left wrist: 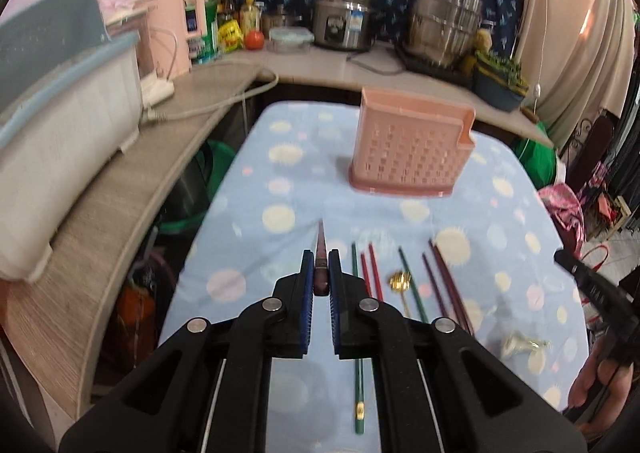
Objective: Organize utensils
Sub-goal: 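Lift the dark red chopstick with the left gripper while the right gripper lifts the white spoon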
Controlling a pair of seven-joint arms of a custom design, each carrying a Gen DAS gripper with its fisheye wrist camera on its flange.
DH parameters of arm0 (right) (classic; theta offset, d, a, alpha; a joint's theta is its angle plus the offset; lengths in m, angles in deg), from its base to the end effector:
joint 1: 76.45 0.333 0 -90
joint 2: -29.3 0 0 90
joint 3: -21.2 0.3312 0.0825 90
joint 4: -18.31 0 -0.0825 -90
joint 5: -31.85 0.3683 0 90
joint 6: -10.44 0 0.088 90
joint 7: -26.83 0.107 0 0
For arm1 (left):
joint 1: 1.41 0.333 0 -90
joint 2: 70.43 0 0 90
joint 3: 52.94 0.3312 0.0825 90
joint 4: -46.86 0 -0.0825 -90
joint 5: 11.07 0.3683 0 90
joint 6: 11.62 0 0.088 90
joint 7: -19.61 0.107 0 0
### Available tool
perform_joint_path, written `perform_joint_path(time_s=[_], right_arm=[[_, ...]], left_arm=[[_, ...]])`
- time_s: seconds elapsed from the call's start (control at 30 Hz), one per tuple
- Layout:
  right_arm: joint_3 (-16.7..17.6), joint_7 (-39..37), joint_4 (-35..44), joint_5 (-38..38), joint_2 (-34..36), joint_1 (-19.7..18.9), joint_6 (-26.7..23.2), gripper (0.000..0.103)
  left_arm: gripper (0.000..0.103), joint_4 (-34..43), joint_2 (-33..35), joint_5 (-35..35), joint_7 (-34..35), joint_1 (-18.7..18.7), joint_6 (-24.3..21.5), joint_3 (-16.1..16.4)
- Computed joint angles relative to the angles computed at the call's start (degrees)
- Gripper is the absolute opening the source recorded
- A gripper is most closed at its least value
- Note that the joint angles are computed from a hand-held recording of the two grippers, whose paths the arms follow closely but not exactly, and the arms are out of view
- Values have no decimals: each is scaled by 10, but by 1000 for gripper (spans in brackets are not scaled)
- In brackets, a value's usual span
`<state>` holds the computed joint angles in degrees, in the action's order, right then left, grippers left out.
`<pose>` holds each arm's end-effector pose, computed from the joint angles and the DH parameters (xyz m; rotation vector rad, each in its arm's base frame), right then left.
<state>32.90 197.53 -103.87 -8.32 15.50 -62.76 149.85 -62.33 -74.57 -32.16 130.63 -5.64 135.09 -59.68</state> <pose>0.4563 0.2250 0.5881 -1.2167 2.1401 -0.7225 0.5623 -0.1060 0.6307 -1.5256 2.1327 -0.9500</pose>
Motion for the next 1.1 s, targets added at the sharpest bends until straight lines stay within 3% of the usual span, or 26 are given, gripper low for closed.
perform_joint_path(time_s=[0.17,0.23,0.3,0.4,0.5,0.83,0.97,1.1], right_arm=[[-11,-18,-53,61,-28,6,28,6],[-2,-18,-77,79,-47,8,10,17],[7,-13,-108,93,-74,9,-5,36],[16,-7,-152,114,-112,11,-20,42],[18,-2,-192,139,-142,10,-17,43],[35,21,-253,170,-164,-24,89,43],[37,13,-253,175,-157,-29,106,27],[47,20,-255,168,-162,-42,119,22]], left_arm=[[7,6,-1,-5,6,1,-7,1],[7,-4,-8,-5,7,2,-14,3],[7,-17,-16,-9,12,1,-20,5],[7,-38,-34,-12,19,1,-32,9],[7,-57,-54,-17,25,-3,-40,13],[7,-87,-92,-20,32,-19,-47,19],[7,-89,-93,-13,23,-19,-51,21],[7,-91,-94,-8,19,-20,-53,21]])
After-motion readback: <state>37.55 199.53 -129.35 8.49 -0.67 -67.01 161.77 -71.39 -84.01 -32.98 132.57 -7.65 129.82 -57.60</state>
